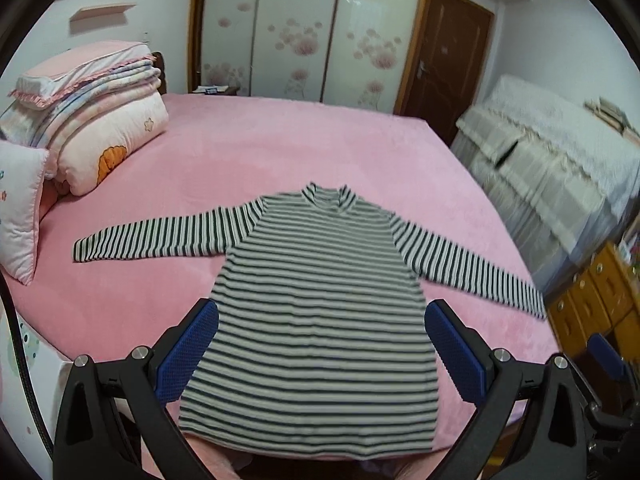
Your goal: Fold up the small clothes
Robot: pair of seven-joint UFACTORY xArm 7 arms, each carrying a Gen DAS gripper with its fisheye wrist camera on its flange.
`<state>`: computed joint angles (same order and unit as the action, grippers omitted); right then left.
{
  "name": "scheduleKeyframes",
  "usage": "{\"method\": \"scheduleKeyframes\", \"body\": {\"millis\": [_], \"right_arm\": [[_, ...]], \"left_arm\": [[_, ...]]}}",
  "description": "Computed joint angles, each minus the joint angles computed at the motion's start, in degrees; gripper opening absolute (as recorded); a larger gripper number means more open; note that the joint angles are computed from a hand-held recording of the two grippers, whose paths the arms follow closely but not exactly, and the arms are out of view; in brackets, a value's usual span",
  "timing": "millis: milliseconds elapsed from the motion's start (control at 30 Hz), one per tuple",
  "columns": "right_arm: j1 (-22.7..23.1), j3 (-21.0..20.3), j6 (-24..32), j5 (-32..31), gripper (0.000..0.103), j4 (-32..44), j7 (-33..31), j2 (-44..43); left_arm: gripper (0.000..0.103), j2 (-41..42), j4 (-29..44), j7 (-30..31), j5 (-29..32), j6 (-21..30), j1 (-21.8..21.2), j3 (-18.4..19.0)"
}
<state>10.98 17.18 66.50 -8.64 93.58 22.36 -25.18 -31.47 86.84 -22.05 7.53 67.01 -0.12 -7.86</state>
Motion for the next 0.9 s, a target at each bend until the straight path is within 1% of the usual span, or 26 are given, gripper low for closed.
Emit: {"method": "scheduleKeyframes", "body": {"millis": [167,367,433,567,633,667,700,733,767,833,867,900], "right_arm": [[0.0,-0.9,-0.7,0.1,0.103,3.4,-1.9,1.8],[-0.8,-1.8,-2.6,-1.2,0.103,6.2,-4.3,3.4],[-1.0,-2.7,-3.9,-1.3,0.103,6.6,-5.4,3.7],[-2.4,-4.3,-5.9,-2.1,0.103,6.5,-7.2,4.0],[-3.7,-5.5,-7.5,-2.9,0.103,6.1,-7.8,4.3],[-4.1,-6.1,-8.1,-2.8,0.103,5.9,-8.1,4.4],[-4.8,-7.3,-9.1,-2.7,0.103,5.4,-8.4,4.6],[-5.3,-7.9,-9.8,-2.6,0.103,4.9,-8.5,4.7],[-5.9,-8.7,-10.8,-2.4,0.103,4.2,-8.6,4.7],[-7.4,-10.4,-12.8,-2.4,0.103,2.8,-8.8,5.1],[-8.1,-11.0,-13.6,-2.4,0.103,2.3,-8.8,5.4],[-8.9,-11.9,-14.9,-2.4,0.103,1.5,-8.9,5.7]], "left_arm": [[0.102,4.6,7.4,1.7,-0.7,5.4,-0.6,0.1],[0.102,9.2,13.6,3.3,-4.4,6.9,-2.9,1.7],[0.102,11.9,16.9,3.4,-4.3,7.7,-3.3,1.1],[0.102,17.0,22.3,1.7,-1.0,7.5,-4.2,-1.3],[0.102,20.4,25.5,-0.6,1.2,7.8,-5.1,-2.8],[0.102,22.0,26.7,-1.3,1.6,7.8,-6.0,-3.1],[0.102,23.1,26.7,-1.5,3.6,6.6,-6.9,-3.7],[0.102,24.1,26.9,-2.2,3.5,5.9,-7.8,-3.5],[0.102,26.3,28.3,-3.5,4.9,5.5,-8.8,-4.0],[0.102,30.7,32.1,-5.4,9.2,6.4,-11.3,-4.7],[0.102,34.4,35.6,-6.2,12.5,7.4,-13.1,-5.3],[0.102,36.8,37.8,-6.0,14.3,7.7,-14.7,-5.2]]}}
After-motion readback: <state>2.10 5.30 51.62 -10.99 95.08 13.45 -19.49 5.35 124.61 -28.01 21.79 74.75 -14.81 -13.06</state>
